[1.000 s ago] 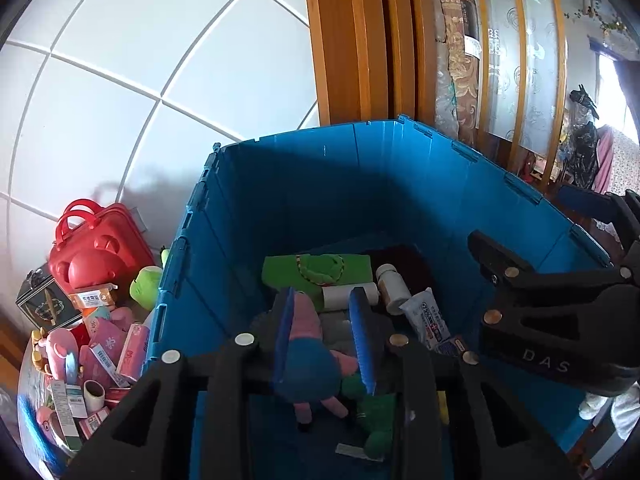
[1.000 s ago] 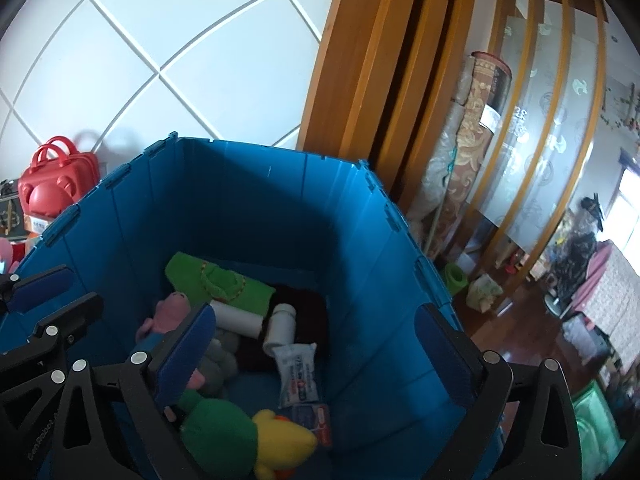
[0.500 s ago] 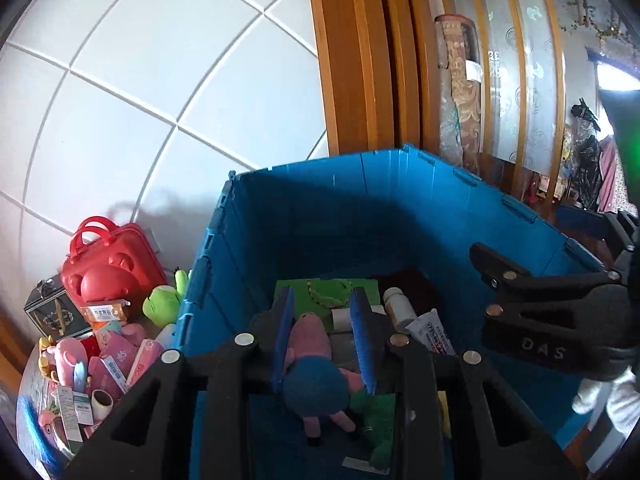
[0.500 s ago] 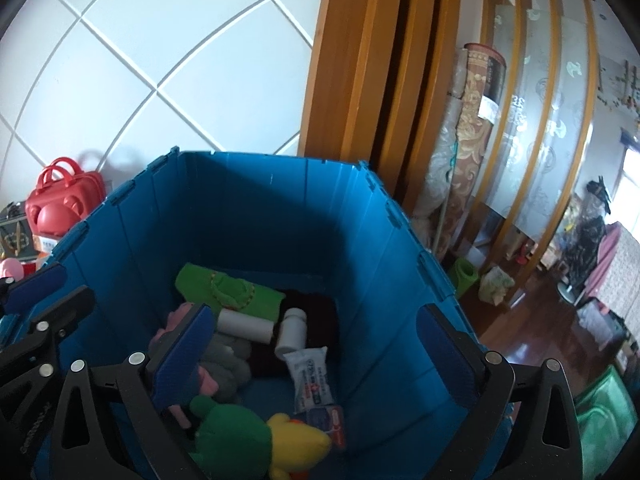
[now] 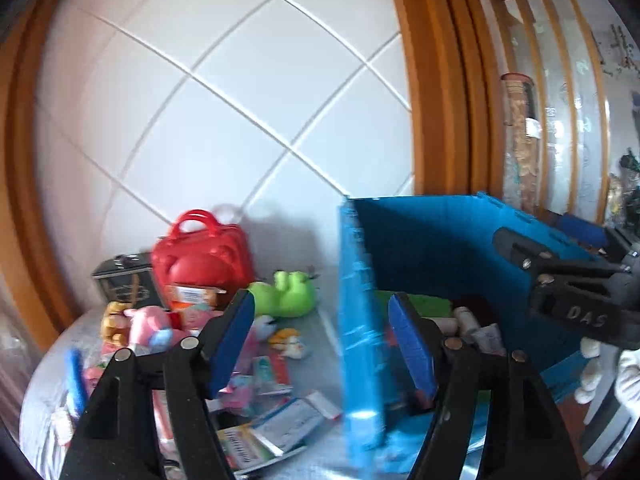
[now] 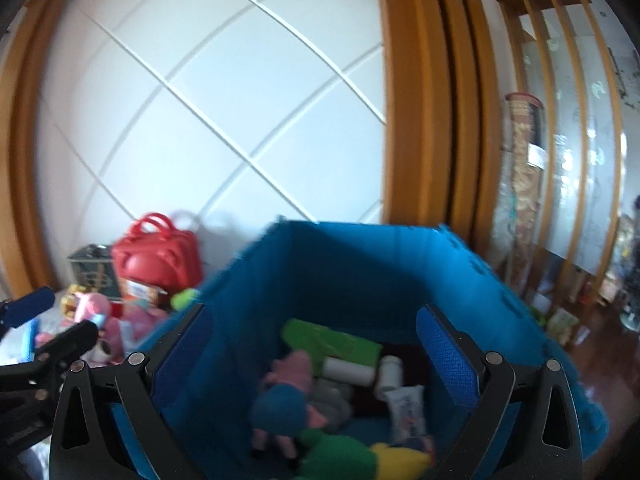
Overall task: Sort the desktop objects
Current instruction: 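Withdraw both tools from the crate back over the pile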
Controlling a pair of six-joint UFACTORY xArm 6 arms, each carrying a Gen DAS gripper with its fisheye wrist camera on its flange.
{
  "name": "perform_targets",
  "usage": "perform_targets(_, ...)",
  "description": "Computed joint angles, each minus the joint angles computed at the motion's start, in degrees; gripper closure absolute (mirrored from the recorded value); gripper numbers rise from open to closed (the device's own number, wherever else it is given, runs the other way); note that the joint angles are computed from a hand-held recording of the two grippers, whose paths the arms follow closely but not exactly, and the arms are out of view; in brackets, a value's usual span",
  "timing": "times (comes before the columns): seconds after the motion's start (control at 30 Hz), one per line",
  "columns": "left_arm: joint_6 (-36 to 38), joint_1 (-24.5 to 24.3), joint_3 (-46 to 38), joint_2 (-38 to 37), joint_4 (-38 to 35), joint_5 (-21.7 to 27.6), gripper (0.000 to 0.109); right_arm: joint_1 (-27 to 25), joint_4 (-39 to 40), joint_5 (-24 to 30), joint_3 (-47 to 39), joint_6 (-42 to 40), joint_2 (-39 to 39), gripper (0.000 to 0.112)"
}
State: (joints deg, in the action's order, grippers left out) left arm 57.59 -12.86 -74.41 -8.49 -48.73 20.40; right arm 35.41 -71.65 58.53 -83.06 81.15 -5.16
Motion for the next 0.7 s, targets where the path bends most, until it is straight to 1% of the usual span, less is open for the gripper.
perform_targets(0.1, 0.97, 3.12, 0.69, 0.13, -0.91, -1.35, 0.040, 1.89, -3.35, -2.48, -3.66, 0.96, 3.59, 0.009)
perform_targets(0.13, 0.75, 4.35, 0.58, 0.56, -0.73, -1.81, 0.040, 2.19, -4.03, -4.13, -5.06, 0.96, 4.87, 0.009)
perform_targets(0.23, -3.56, 8.31, 0.02, 2.50, 2.93, -3.94, 0.040, 2.96, -5.63, -9.75, -10.22, 1.39, 9.44, 0.009)
perform_targets(0.33, -8.53, 12.58, -1.67, 5.34, 6.77, -3.66, 0.040, 3.88, -4.01, -12.46, -16.66, -1.62, 14.82, 0.009)
perform_targets(0.47, -11.60, 17.43, -3.04, 8.95, 10.29, -3.57, 0.040, 4.96, 1.07, -16.02, -27.77, -8.22, 24.42, 0.009)
perform_targets(0.53, -11.45, 19.55, -3.38, 10.63, 9.18, -3.62, 0.039, 5.59, 3.92, -16.58, -32.46, -10.92, 28.59, 0.009)
perform_targets(0.57, -12.24, 20.43, -3.63, 11.56, 9.61, -3.44, 0.039, 5.83, 6.67, -16.75, -36.16, -13.36, 31.79, 0.009)
perform_targets(0.63, -13.75, 22.00, -4.10, 13.58, 11.39, -2.26, 0.040, 6.26, 10.09, -17.23, -39.36, -15.57, 35.11, 0.009)
perform_targets(0.7, -14.61, 23.56, -5.01, 16.03, 13.35, -0.02, 0.040, 6.25, 16.83, -17.30, -45.19, -20.54, 40.56, 0.009)
